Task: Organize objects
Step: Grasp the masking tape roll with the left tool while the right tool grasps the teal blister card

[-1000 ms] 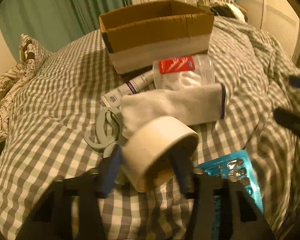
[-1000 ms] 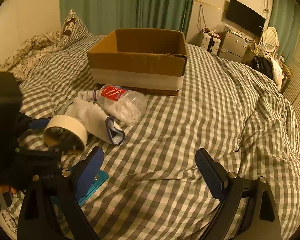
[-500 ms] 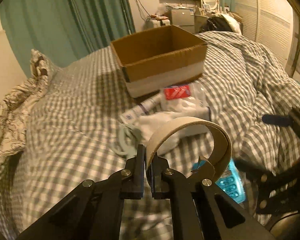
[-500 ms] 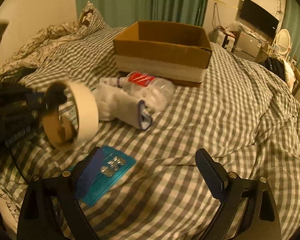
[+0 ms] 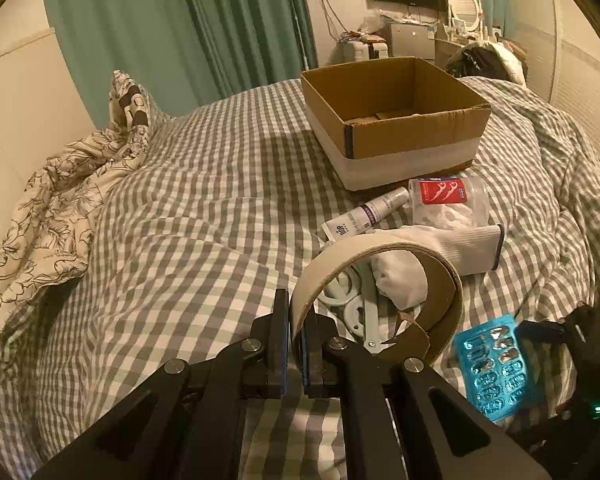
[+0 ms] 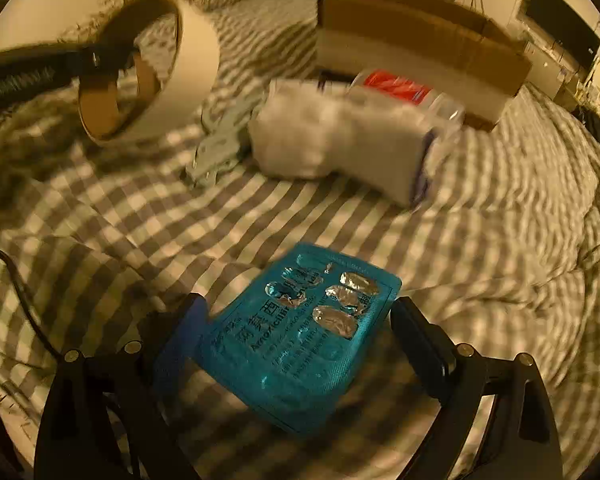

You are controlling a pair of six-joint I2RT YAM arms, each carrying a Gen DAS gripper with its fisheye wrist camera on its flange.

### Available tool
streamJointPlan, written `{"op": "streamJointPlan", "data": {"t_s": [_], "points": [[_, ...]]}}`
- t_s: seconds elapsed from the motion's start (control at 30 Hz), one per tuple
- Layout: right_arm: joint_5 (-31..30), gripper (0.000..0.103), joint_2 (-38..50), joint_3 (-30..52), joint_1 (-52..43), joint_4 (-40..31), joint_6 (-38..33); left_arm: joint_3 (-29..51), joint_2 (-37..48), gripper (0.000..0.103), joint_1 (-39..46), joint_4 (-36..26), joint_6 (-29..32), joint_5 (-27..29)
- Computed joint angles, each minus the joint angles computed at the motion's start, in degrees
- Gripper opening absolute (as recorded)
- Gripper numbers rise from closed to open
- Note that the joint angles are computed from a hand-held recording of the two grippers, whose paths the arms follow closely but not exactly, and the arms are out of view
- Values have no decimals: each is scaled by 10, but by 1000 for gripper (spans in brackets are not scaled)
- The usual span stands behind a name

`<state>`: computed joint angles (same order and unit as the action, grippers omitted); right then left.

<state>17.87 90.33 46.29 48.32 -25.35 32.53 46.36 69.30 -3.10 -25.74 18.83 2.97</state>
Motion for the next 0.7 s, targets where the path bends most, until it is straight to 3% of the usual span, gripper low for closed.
{"op": "streamJointPlan", "data": {"t_s": [0.27, 0.3, 0.37, 0.43, 0.53, 0.63, 0.7], "points": [[-27, 90, 9, -29, -32, 56, -33, -4, 9, 4, -6, -1, 0, 2], [-29, 86, 2, -33, -32, 59, -37, -4, 7, 4, -8, -1, 0, 0], [-39, 69, -17, -44, -33, 64, -46, -6, 5, 4, -16, -1, 0, -6], [-44, 64, -35, -51, -35, 62, -53, -6, 4, 4, -22, -3, -3, -8], [-45, 31, -83, -67, -35, 61, -65, -5, 0, 4, -31, -10, -8, -2], [-21, 20, -114, -68, -33, 44, -82, 0, 2, 4, -41, -19, -16, 6], [-29, 18, -132, -72, -48, 37, -91, 0, 3, 4, -51, -20, -21, 1]]}}
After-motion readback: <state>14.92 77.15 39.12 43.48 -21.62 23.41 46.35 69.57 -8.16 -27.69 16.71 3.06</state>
